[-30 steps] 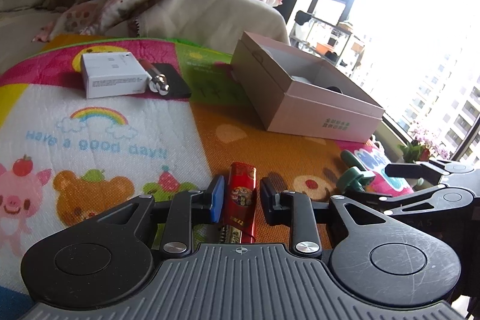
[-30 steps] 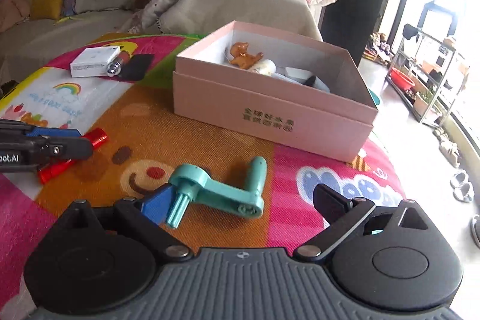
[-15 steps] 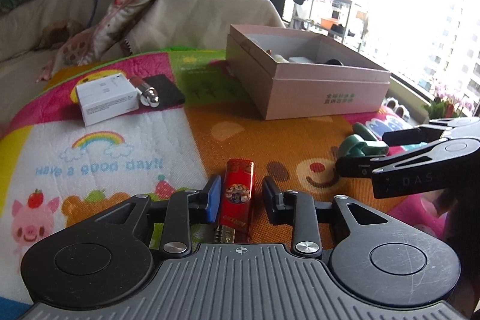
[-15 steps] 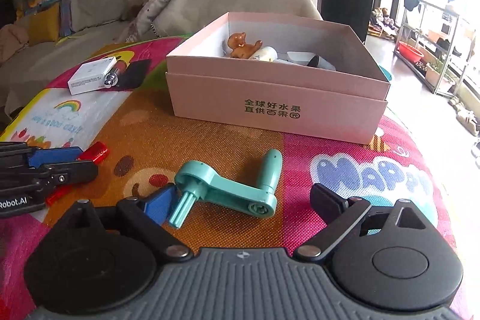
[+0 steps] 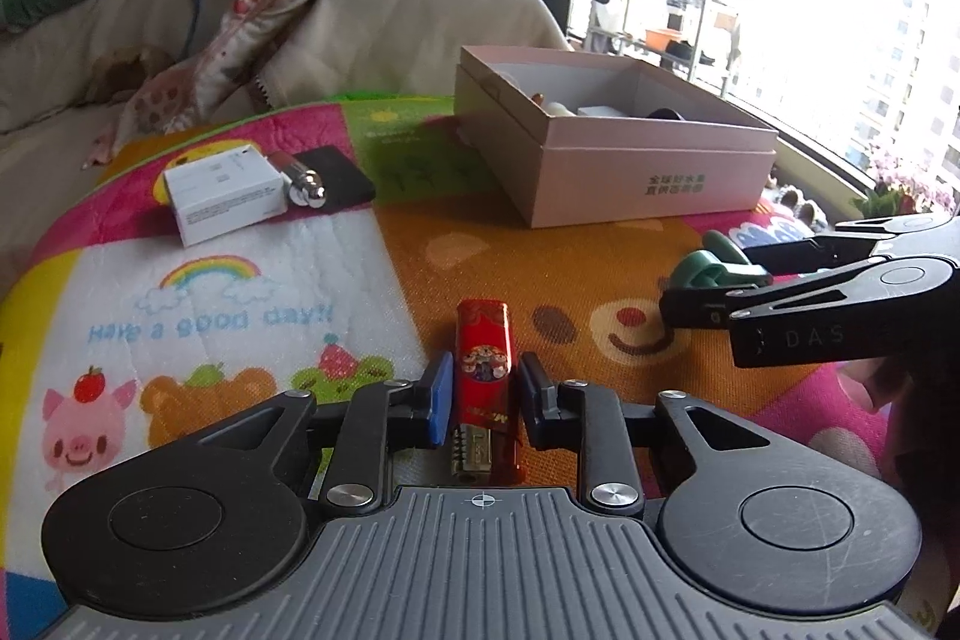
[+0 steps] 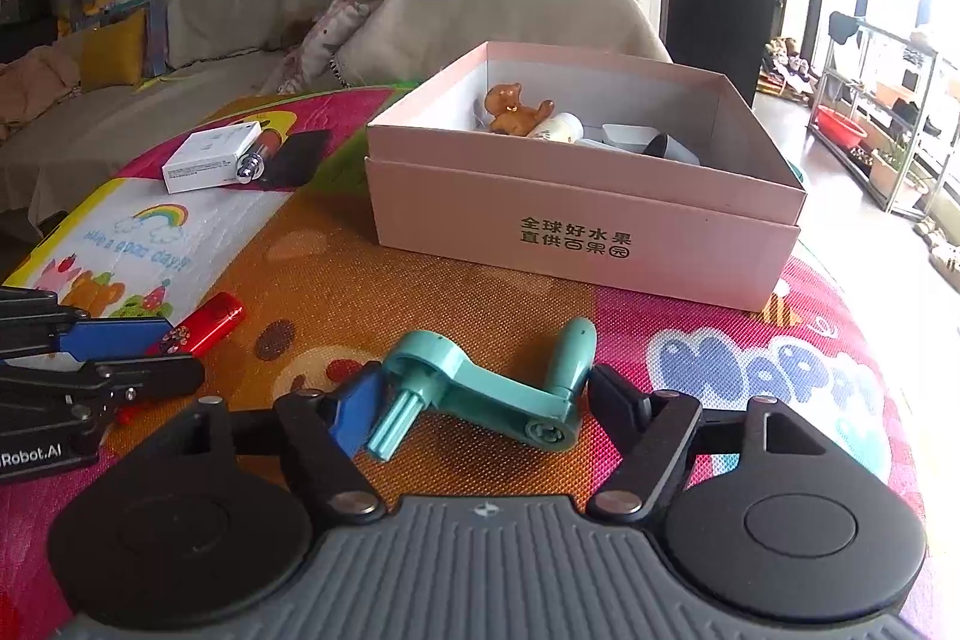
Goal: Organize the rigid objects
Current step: 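Grasp the red lighter with left tool while right tool grasps teal crank, then carry red lighter and teal crank into the pink box and open both tools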
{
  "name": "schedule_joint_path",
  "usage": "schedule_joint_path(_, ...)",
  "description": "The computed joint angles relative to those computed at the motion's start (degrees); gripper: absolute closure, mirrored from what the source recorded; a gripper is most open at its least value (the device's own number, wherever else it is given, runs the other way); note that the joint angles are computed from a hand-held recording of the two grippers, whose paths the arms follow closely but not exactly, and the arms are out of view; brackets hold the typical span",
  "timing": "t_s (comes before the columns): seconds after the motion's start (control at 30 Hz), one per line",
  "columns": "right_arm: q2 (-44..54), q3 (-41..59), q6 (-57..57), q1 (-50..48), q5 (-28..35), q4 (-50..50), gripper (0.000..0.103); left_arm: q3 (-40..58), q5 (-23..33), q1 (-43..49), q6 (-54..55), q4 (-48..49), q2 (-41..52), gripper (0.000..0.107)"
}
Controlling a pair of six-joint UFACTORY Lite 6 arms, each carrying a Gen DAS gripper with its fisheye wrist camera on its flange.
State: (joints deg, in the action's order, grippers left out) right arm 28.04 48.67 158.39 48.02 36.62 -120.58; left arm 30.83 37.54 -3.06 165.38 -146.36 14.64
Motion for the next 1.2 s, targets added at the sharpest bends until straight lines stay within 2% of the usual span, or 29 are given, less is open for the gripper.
schedule_joint_path(0.17, -0.6, -0.5, -1.2, 0.7, 0.2, 1.8, 0.031, -1.6, -0.8, -1.4, 3.8, -1.8, -2.0, 0.080)
schedule_joint_path(0.3, -5.4, -5.6, -2.1, 3.3, -0.4, 4.2, 0.033, -5.6, -2.3, -0.7, 1.6, 4.5, -7.1, 0.080)
schedule_joint_path(0.37, -9.5, -10.1, -2.0, 5.8, 0.7, 5.3, 0.033, -9.1, -3.0, -1.2, 2.9, 5.5, -11.5, 0.080)
schedule_joint_path(0.47, -16.9, -16.1, -6.1, 9.9, 4.4, 12.0, 0.033, -13.8, -4.3, -3.0, 4.6, 5.5, -19.9, 0.080)
schedule_joint_path(0.53, -23.7, -19.8, -9.3, 11.3, 7.6, 15.8, 0.033, -13.4, -6.6, -3.5, -1.2, 11.5, -25.2, 0.080)
schedule_joint_path(0.63, -34.4, -23.1, -15.2, 11.4, 12.2, 19.0, 0.033, -8.6, -10.2, -6.7, -5.0, 13.7, -29.9, 0.080)
schedule_joint_path(0.73, -40.4, -23.0, -21.7, 9.7, 15.3, 19.4, 0.033, 1.5, -11.9, -8.6, -14.0, 20.1, -28.1, 0.080)
schedule_joint_path(0.83, -41.8, -20.8, -25.7, 6.0, 16.7, 16.5, 0.033, 14.5, -12.0, -10.4, -21.8, 23.6, -19.7, 0.080)
schedule_joint_path(1.03, -33.5, -9.9, -26.7, -7.1, 9.0, 7.9, 0.033, 44.5, -14.3, -12.8, -51.9, 44.6, 3.8, 0.080)
schedule_joint_path(1.1, -28.8, -5.6, -26.2, -10.3, 6.9, 5.4, 0.033, 56.5, -12.3, -12.6, -62.9, 53.8, 12.5, 0.080)
schedule_joint_path(1.2, -22.0, 0.2, -22.4, -13.9, 3.2, -0.9, 0.033, 74.5, -9.2, -12.8, -76.8, 60.5, 25.7, 0.079)
